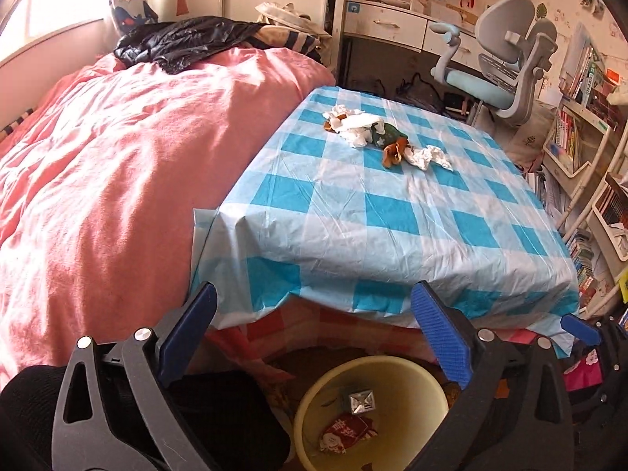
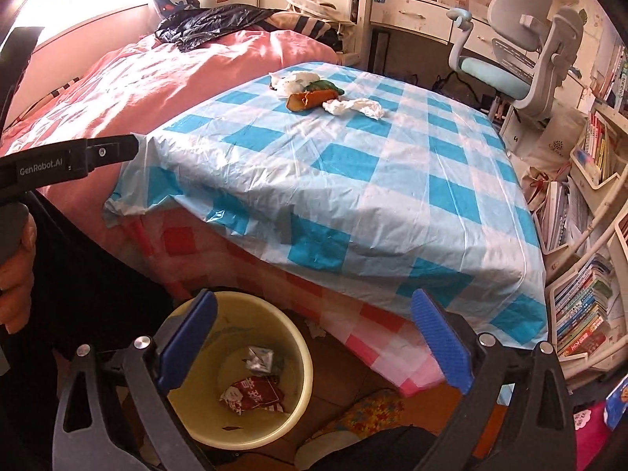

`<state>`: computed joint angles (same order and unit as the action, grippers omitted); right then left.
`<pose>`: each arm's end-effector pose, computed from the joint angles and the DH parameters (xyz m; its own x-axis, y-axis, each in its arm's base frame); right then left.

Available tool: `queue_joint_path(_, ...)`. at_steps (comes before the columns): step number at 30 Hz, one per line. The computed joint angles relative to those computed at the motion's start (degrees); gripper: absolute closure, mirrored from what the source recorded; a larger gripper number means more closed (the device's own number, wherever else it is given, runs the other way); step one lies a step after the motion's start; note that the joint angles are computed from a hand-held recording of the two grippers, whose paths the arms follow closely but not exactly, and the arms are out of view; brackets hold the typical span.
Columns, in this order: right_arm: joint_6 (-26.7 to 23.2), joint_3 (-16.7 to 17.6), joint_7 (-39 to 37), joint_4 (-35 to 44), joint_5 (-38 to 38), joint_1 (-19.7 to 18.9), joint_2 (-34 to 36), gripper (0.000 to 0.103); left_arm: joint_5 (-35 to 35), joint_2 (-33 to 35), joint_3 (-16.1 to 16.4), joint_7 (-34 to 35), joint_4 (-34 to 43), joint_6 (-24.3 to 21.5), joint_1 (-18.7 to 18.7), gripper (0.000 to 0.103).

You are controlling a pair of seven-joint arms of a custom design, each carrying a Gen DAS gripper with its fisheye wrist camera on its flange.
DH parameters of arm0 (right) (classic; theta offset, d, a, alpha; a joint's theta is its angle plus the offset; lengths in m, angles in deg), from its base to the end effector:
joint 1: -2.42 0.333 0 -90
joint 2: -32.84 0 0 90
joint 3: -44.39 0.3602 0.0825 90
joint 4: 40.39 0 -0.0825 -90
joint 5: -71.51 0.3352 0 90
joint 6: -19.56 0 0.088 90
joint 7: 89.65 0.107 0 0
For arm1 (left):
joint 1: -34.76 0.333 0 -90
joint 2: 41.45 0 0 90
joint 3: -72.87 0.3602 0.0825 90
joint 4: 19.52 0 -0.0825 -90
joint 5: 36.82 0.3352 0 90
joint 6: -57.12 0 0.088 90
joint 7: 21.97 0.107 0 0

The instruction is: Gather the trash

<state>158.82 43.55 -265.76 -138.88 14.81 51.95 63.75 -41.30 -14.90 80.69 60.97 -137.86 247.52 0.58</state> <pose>0.4451 0.5049 0.3615 -0.0814 -0.9953 0.0532 -0.7551 0.0267 -0.6551 0.5652 -0.2842 0.3820 -0.3181 -0.9453 0.0728 -0.6783 0.1733 -0.7141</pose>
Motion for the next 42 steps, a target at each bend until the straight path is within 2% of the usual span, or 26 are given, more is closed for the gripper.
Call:
queue_joint_path(5, -0.34, -0.11, -1.86, 1.37, 0.39, 0.01, 1.01, 0.008, -0.7, 0.57, 2.14, 1.09, 0.27, 1.07, -2.28, 0.007)
queue_joint_path(14, 0.23, -0.74, -3.62, 2.76, 1.2, 0.24, 2.16, 0.008, -1.67, 1.43, 2.62, 2.2, 1.32, 0.66, -3.29, 0.007)
queue_joint_path(25, 0.19, -1.33, -3.13, 2.72, 0.69, 0.93, 1.98, 0.008, -3.33, 1.59, 5.23, 4.51, 0.89, 1.41, -6.19, 0.007)
queue_joint_path(42, -0.64, -1.06, -2.63, 2.77, -0.28, 0.94, 1.79, 0.008, -4.96, 1.73, 4.81, 5.9, 1.16, 1.2, -5.88, 0.007)
